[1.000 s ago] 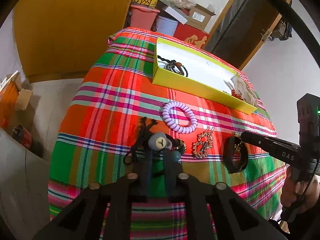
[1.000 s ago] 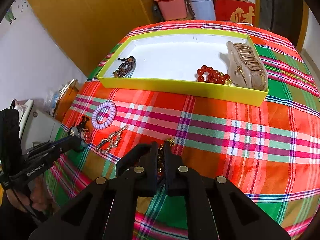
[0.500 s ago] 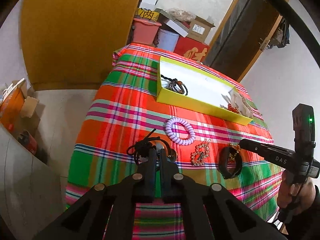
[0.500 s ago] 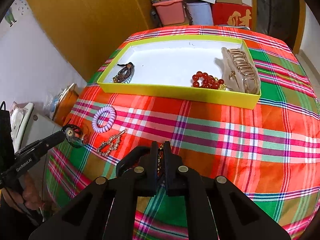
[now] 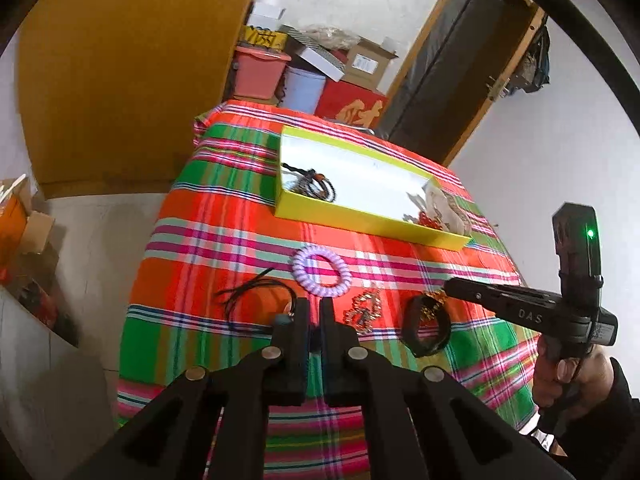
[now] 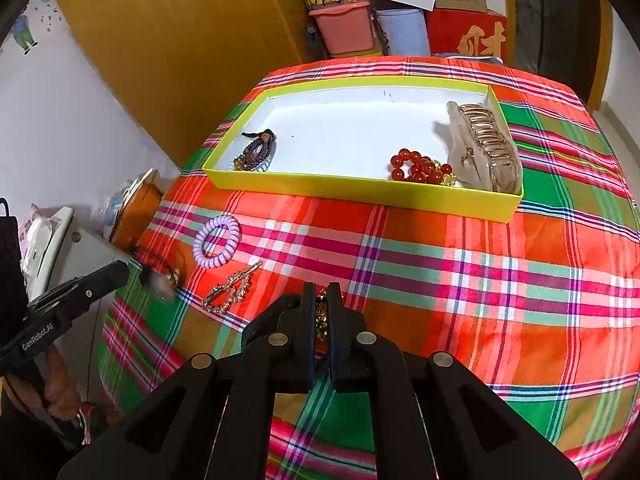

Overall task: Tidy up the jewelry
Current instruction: 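Carry the hair tie with left gripper while right gripper carries gold charm toward the box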

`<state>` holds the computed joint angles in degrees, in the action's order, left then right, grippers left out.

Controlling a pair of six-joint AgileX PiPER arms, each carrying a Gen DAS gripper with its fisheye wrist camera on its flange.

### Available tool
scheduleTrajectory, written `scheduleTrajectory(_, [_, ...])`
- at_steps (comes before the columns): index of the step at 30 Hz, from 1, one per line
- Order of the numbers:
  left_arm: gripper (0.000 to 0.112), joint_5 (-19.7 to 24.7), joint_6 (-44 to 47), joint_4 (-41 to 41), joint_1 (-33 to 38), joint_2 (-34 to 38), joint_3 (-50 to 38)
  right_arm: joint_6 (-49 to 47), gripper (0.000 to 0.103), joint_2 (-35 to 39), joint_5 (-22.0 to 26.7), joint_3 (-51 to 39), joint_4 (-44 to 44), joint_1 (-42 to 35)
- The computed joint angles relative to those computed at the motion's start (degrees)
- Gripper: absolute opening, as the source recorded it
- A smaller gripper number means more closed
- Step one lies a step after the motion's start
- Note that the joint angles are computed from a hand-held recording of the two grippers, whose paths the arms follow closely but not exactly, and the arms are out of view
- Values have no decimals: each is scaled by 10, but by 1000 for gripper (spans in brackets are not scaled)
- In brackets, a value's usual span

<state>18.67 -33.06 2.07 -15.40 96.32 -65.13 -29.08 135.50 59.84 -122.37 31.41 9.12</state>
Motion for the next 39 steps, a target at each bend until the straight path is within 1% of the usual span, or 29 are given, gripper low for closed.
scheduleTrajectory(3, [3, 7, 12, -7, 8, 4, -1, 1, 4, 1, 1, 0, 0, -1])
scheduleTrajectory(4, [6, 11, 26, -21, 11, 7, -2, 1, 4, 1, 1, 0, 1, -1])
scheduleTrajectory(5, [15, 14, 43, -37, 13, 10, -2, 0, 4, 1, 1, 0, 1, -1])
scheduleTrajectory(6, [22, 16, 53, -47, 14, 16, -2, 0, 4, 1, 1, 1, 1, -2])
scheduleTrajectory(7, [33, 15, 71, -64, 15, 20, -3, -1, 4, 1, 1, 2, 1, -2])
scheduleTrajectory(8, [39, 13, 111, -101, 16, 27, -4, -1, 4, 1, 2, 2, 1, -2])
scheduleTrajectory(11, [40, 10, 178, -161, 10, 43, -12, -1, 4, 2, 4, 1, 1, -1])
scheduleTrajectory(12, [42, 10, 211, -190, 8, 49, -15, -1, 4, 2, 4, 2, 1, -1])
scheduleTrajectory(13, [48, 11, 229, -205, 5, 54, -17, -1, 4, 2, 4, 2, 0, -1])
scheduleTrajectory(14, [51, 14, 229, -203, 1, 61, -22, 0, 4, 3, 4, 1, 0, -2])
scheduleTrajectory(17, [51, 24, 206, -177, -13, 82, -37, 3, 4, 3, 1, 1, -1, -4])
scheduleTrajectory(18, [51, 20, 182, -153, -19, 85, -38, 3, 4, 4, 1, 1, 0, -5])
scheduleTrajectory(19, [51, 16, 140, -108, -29, 87, -40, 3, 4, 4, 1, 0, 0, -7])
scheduleTrajectory(20, [48, 19, 104, -67, -36, 89, -44, 4, 4, 5, 1, -1, 0, -8])
scheduleTrajectory(21, [41, 22, 78, -40, -42, 91, -47, 6, 4, 6, 2, -4, 0, -8])
scheduleTrajectory(22, [30, 27, 47, -9, -46, 94, -51, 7, 4, 7, 4, -7, 0, -9])
scheduleTrajectory(24, [29, 26, 37, -1, -46, 94, -50, 10, 4, 10, 9, -13, 1, -11])
scheduleTrajectory(26, [27, 22, 24, 9, -46, 91, -46, 11, 4, 7, 3, -9, 1, -12])
scheduleTrajectory(28, [24, 23, -6, 36, -48, 85, -44, 9, 4, 2, 2, -7, 5, -14])
scheduleTrajectory(29, [14, 22, -15, 45, -47, 83, -44, 6, 4, -2, 1, -5, 8, -16])
scheduleTrajectory(31, [2, 22, -17, 42, -42, 75, -45, 0, 4, -10, 1, -2, 15, -18])
scheduleTrajectory(32, [2, 24, -30, 53, -41, 70, -46, -5, 4, -16, 1, 1, 20, -19])
scheduleTrajectory(37, [1, 25, -31, 54, -38, 55, -51, -17, 4, -38, -3, 9, 35, -23])
scheduleTrajectory(39, [1, 28, -49, 70, -41, 49, -53, -20, 4, -45, -4, 8, 40, -24])
